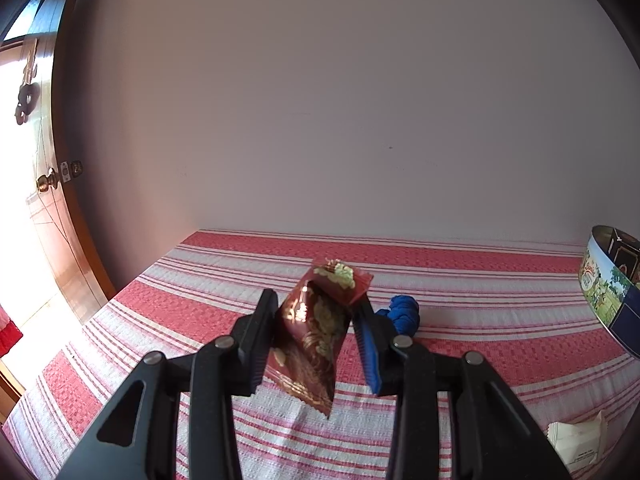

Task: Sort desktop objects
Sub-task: 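Lift the yellow sponge toward the tin with the right gripper while the left gripper lifts the red-gold packet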

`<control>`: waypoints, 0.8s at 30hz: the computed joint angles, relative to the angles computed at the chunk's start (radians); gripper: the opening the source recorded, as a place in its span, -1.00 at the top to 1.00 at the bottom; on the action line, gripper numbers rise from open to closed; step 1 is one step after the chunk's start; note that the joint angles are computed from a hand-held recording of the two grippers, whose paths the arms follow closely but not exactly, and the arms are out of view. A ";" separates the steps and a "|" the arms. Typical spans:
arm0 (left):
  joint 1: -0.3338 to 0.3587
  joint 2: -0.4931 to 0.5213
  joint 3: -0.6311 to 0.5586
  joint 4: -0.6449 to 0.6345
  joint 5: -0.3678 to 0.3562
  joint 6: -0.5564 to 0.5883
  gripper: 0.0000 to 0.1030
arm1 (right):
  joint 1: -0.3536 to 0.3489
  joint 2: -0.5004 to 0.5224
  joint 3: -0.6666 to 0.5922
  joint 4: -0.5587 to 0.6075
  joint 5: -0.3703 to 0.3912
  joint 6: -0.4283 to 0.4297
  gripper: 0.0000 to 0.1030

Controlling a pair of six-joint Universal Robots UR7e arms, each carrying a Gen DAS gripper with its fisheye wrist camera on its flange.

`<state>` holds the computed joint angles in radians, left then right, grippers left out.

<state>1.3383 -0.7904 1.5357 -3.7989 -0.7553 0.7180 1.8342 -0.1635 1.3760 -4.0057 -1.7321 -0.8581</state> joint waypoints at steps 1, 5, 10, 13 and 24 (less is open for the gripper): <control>0.005 -0.001 -0.003 0.006 -0.009 0.000 0.27 | -0.002 -0.005 0.006 0.004 -0.002 0.004 -0.07; 0.003 -0.004 0.005 0.009 -0.017 0.001 0.27 | -0.011 -0.031 0.043 0.013 0.006 0.016 -0.07; 0.007 -0.033 0.039 0.090 -0.060 -0.087 0.27 | -0.026 -0.064 0.089 0.031 0.021 0.018 -0.07; 0.010 -0.045 0.051 0.120 -0.086 -0.121 0.27 | -0.033 -0.077 0.101 0.042 0.030 0.023 -0.07; -0.002 -0.039 0.094 0.021 -0.187 -0.029 0.27 | -0.020 -0.044 0.066 -0.030 0.004 -0.069 -0.07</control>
<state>1.3367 -0.8290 1.6299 -3.7784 -0.9426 0.6885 1.8146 -0.2070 1.4417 -4.0358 -1.7283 -0.9271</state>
